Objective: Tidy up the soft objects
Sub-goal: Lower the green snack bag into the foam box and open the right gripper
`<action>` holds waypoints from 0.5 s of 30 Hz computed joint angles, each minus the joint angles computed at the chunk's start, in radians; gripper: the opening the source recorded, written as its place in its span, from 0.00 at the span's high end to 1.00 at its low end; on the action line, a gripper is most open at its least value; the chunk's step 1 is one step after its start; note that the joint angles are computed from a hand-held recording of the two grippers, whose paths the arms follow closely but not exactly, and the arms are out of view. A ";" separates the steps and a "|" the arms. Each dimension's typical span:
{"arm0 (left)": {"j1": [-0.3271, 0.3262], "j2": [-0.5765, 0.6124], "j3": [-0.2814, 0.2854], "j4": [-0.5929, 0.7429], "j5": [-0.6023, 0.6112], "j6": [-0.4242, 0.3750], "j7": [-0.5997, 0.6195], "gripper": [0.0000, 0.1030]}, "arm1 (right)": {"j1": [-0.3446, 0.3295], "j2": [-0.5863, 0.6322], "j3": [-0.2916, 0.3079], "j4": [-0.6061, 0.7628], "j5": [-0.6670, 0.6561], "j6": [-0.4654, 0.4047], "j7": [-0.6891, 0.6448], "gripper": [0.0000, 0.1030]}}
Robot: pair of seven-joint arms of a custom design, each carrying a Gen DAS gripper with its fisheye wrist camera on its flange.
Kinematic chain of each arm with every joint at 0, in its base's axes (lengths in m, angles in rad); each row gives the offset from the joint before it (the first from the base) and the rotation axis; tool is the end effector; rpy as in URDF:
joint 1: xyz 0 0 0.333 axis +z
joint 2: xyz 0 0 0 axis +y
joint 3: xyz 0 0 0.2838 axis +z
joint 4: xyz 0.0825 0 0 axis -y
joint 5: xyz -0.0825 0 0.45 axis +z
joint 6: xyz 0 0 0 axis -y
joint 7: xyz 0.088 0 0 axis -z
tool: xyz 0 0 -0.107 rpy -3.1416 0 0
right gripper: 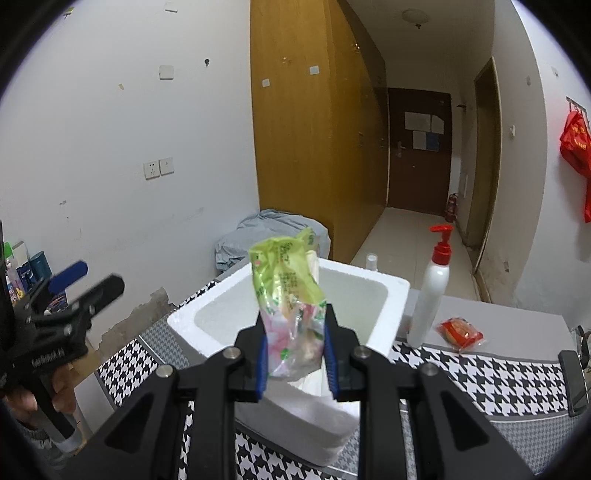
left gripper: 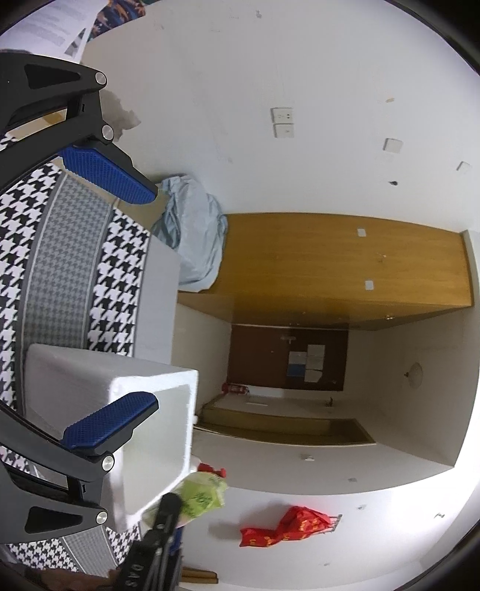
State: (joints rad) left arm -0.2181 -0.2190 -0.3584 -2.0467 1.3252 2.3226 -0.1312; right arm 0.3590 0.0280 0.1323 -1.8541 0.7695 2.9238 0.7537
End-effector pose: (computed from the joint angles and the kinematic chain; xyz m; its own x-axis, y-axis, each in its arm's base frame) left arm 0.5144 -0.3273 0.5467 0.3145 -0.9484 0.0396 -0.2717 -0.1299 -0.9536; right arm 0.6165 0.2793 0.5602 0.6073 -0.7943 -0.0183 -0.3644 -0.2579 -0.8948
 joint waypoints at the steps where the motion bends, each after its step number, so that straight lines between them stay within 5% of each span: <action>1: -0.001 -0.001 0.001 -0.004 -0.006 0.001 0.006 0.01 | 0.000 0.004 0.001 0.002 -0.001 0.004 -0.005 0.72; 12: -0.001 -0.018 -0.006 -0.035 -0.003 0.013 0.026 0.01 | -0.022 0.066 0.020 0.066 -0.071 -0.030 0.078 0.71; 13: -0.001 -0.020 -0.006 -0.036 -0.002 0.015 0.024 0.01 | -0.022 0.070 0.020 0.069 -0.086 -0.033 0.086 0.70; 15: 0.000 -0.023 -0.008 -0.040 0.001 0.018 0.020 0.01 | -0.026 0.077 0.023 0.078 -0.101 -0.049 0.090 0.50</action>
State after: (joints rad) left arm -0.2184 -0.2423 -0.3666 -2.0863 1.3259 2.3406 -0.1114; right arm 0.3331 0.1048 0.1551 -1.7764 0.6682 2.8743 0.8437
